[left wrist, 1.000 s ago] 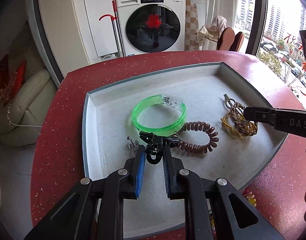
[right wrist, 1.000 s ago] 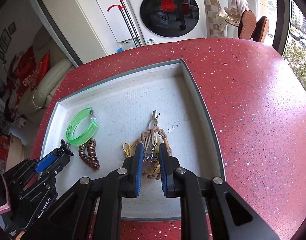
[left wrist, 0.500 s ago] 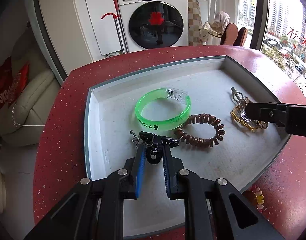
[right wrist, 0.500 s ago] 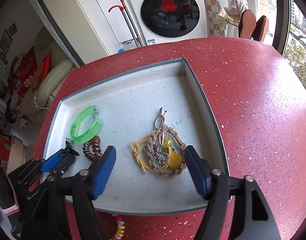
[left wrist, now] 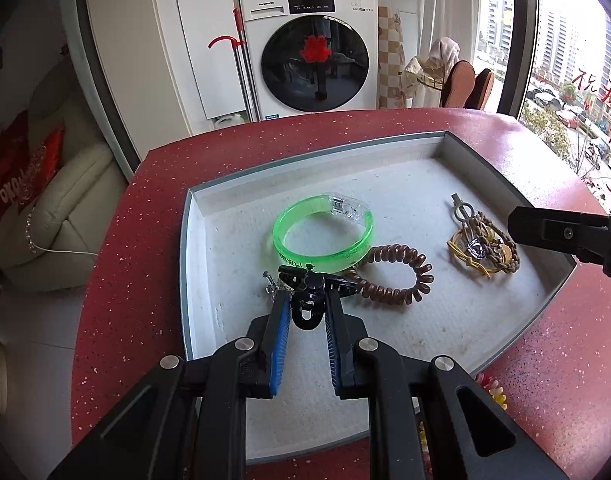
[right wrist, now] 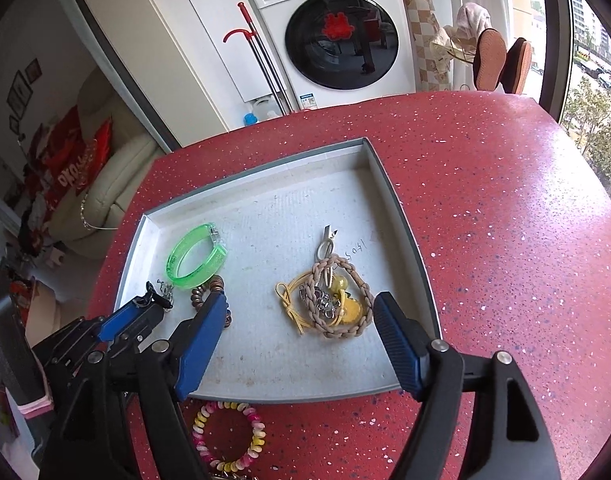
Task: Organize jewelry
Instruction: 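Open the right tool to drop the charm while the left tool releases the claw clip, then move both open tools back toward the last jewelry on the table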
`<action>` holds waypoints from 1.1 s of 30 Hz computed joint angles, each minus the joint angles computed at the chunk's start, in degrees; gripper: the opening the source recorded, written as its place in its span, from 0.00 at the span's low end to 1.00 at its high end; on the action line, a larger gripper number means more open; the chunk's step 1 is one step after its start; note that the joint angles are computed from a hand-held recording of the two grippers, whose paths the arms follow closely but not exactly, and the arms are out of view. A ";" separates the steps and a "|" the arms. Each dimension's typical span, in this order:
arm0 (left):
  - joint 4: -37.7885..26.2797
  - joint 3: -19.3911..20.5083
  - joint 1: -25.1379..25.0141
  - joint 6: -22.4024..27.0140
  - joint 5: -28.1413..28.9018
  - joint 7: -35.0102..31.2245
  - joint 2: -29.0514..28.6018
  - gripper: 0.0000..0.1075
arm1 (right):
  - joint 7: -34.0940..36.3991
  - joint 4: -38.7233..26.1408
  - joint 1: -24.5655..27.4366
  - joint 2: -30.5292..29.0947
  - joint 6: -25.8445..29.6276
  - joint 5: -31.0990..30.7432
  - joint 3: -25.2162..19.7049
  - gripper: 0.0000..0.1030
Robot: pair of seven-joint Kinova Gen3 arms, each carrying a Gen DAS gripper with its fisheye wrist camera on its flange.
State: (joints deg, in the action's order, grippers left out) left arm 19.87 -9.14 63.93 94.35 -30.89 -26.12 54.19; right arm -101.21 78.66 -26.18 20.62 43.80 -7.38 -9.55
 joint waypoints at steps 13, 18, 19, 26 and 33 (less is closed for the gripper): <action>-5.01 -2.73 2.11 3.89 -3.67 -0.78 1.18 0.96 | -0.11 3.27 -0.01 -3.07 -0.96 0.27 0.01 0.82; -1.75 -3.11 3.67 3.55 -4.54 0.52 -0.67 0.96 | 2.41 7.33 1.73 -6.35 -1.78 -2.10 -1.12 0.82; -0.80 -3.17 4.16 3.50 -4.92 0.99 -1.13 0.96 | 3.04 8.38 1.94 -7.09 -1.81 -2.53 -1.31 0.82; 10.66 -1.24 6.99 0.23 -6.69 8.52 -6.53 0.96 | 4.53 13.93 -0.55 -10.07 -0.59 0.04 -1.77 0.82; 16.47 1.58 10.02 0.19 -8.95 15.88 -8.75 0.96 | 0.04 14.23 -2.94 -7.76 -0.37 1.46 -1.50 0.82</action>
State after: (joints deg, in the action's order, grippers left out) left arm 36.35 -7.57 73.95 94.54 -39.84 -10.23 45.45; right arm -101.17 92.89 -29.12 12.86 43.42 -5.92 -11.05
